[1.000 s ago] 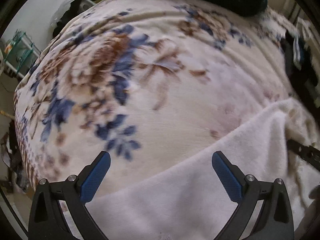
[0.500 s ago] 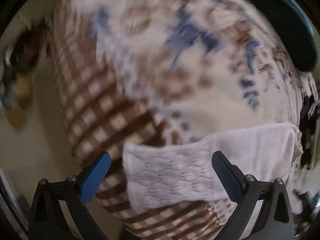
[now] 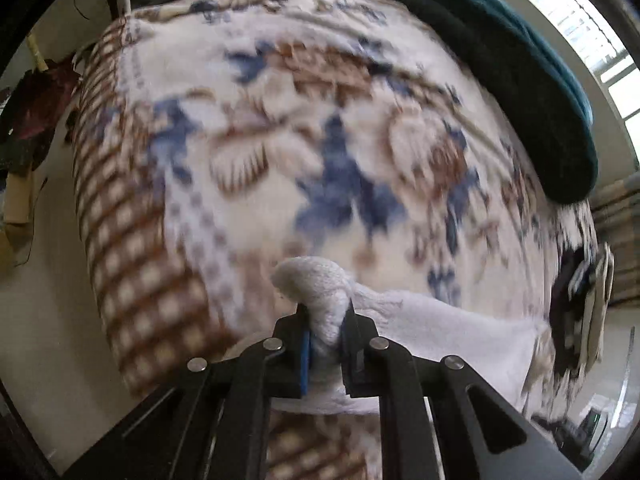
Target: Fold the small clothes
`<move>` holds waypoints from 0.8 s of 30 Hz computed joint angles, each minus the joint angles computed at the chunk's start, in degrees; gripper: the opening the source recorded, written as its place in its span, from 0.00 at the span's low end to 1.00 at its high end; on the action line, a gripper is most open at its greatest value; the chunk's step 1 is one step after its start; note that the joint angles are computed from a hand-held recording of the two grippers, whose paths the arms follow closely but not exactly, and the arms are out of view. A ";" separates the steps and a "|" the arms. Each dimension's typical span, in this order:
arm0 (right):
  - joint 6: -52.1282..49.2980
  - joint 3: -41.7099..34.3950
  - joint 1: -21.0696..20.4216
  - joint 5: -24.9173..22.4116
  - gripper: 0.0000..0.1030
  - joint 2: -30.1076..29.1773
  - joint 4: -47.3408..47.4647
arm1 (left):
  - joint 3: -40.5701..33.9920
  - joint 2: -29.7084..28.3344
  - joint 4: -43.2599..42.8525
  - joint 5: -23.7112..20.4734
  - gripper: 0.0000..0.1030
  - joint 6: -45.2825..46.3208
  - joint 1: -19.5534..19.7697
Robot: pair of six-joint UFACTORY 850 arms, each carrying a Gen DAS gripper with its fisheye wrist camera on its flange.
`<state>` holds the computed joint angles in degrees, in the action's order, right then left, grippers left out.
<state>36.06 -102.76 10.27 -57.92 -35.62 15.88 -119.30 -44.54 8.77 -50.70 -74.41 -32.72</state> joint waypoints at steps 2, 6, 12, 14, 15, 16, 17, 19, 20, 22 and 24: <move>0.51 -0.30 -0.13 -0.17 0.71 -0.20 -0.81 | 2.83 0.73 -2.53 3.37 0.15 -0.41 1.95; 1.21 0.08 -0.52 0.44 0.71 0.13 -1.78 | 14.61 5.83 -14.40 16.07 0.27 -0.18 4.24; 1.66 6.28 -2.16 5.22 0.71 3.85 2.14 | 28.04 11.98 -15.21 31.66 0.68 -16.42 1.11; 2.32 7.70 -2.38 5.83 0.71 4.77 1.82 | 29.35 11.52 -19.40 34.08 0.68 -17.82 0.91; 2.54 8.10 -2.52 5.67 0.71 5.04 1.48 | 29.46 11.12 -20.34 34.69 0.68 -18.39 0.84; 2.65 8.33 -2.60 5.46 0.71 5.24 1.32 | 28.47 10.67 -19.61 32.92 0.68 -19.32 0.82; 2.62 8.70 -2.85 5.37 0.71 5.62 1.18 | 28.05 10.95 -16.70 31.75 0.68 -21.93 0.65; 3.27 8.78 -3.02 5.02 0.71 6.06 0.30 | 26.90 12.18 -5.40 27.10 0.68 -30.20 -0.08; 3.40 8.83 -3.21 4.91 0.71 6.33 0.01 | 25.49 13.08 -0.33 21.88 0.68 -31.70 -0.63; 3.96 8.46 -3.50 4.40 0.71 6.53 -0.67 | 24.67 14.33 2.62 17.79 0.68 -31.97 -1.45; 3.65 8.28 -3.83 4.10 0.71 6.66 -0.67 | 23.93 14.05 -4.02 16.27 0.68 -24.83 -1.74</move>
<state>39.71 -94.48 6.44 -53.83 -28.96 15.21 -95.36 -30.49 4.74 -34.43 -99.24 -34.46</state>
